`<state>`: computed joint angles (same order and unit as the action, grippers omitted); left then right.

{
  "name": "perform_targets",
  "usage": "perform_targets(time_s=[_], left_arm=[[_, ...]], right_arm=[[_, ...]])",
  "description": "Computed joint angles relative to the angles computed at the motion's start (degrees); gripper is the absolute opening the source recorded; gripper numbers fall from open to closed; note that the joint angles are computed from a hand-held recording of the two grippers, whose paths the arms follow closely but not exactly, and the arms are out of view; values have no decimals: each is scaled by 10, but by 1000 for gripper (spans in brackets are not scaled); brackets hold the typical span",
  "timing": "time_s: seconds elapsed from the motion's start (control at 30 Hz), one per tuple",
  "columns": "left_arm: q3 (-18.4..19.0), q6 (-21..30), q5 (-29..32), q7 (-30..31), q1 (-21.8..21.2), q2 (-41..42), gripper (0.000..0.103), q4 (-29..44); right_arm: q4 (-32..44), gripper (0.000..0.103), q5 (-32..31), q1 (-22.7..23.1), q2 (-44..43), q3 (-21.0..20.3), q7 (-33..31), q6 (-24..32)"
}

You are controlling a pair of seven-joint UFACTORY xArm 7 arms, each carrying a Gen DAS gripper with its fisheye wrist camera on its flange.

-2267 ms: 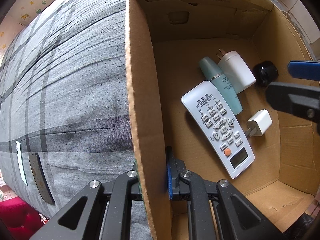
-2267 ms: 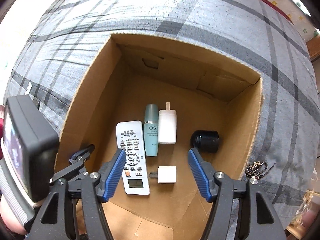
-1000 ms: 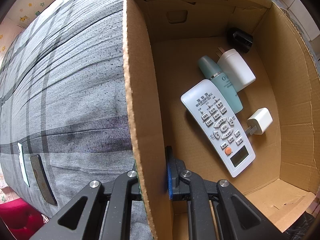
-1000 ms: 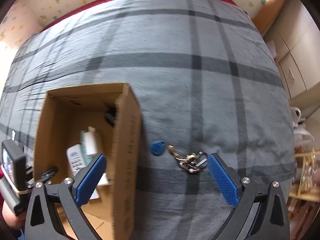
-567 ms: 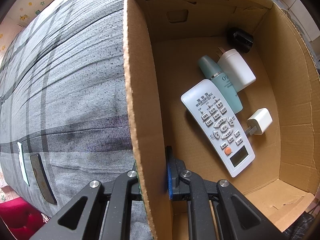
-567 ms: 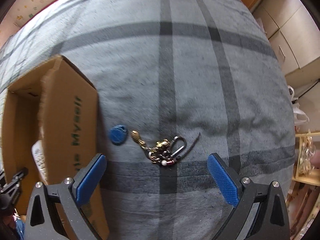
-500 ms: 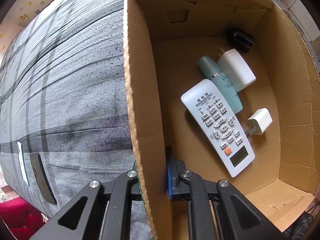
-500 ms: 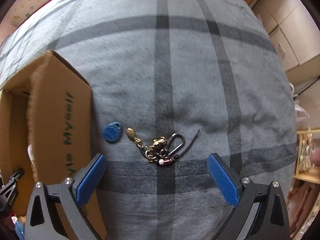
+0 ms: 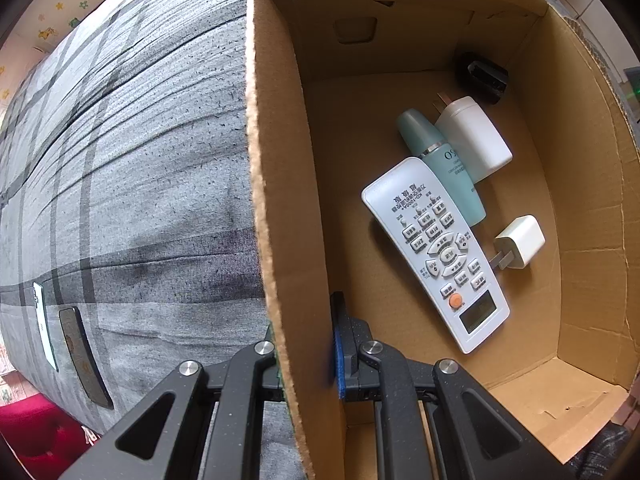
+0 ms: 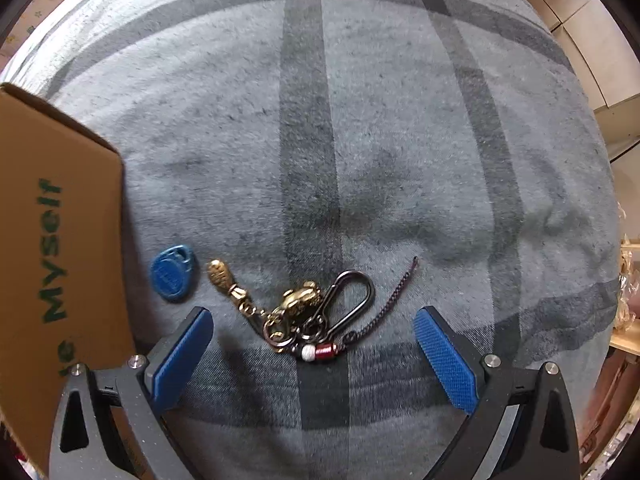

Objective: Organize rigid objects
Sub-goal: 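Lower the right gripper onto the key ring and close on its chain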

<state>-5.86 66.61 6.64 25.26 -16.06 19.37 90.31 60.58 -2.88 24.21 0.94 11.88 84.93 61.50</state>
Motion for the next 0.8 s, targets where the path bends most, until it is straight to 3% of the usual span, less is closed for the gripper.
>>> perform_targets(time_s=[0.47, 0.8], left_arm=[[2, 10, -5, -2, 2, 12, 12, 16], [2, 11, -2, -7, 0, 12, 12, 16]], right_arm=[[-83, 103, 18, -12, -11, -7, -15, -91], [-81, 103, 22, -15, 6, -6, -20, -97]])
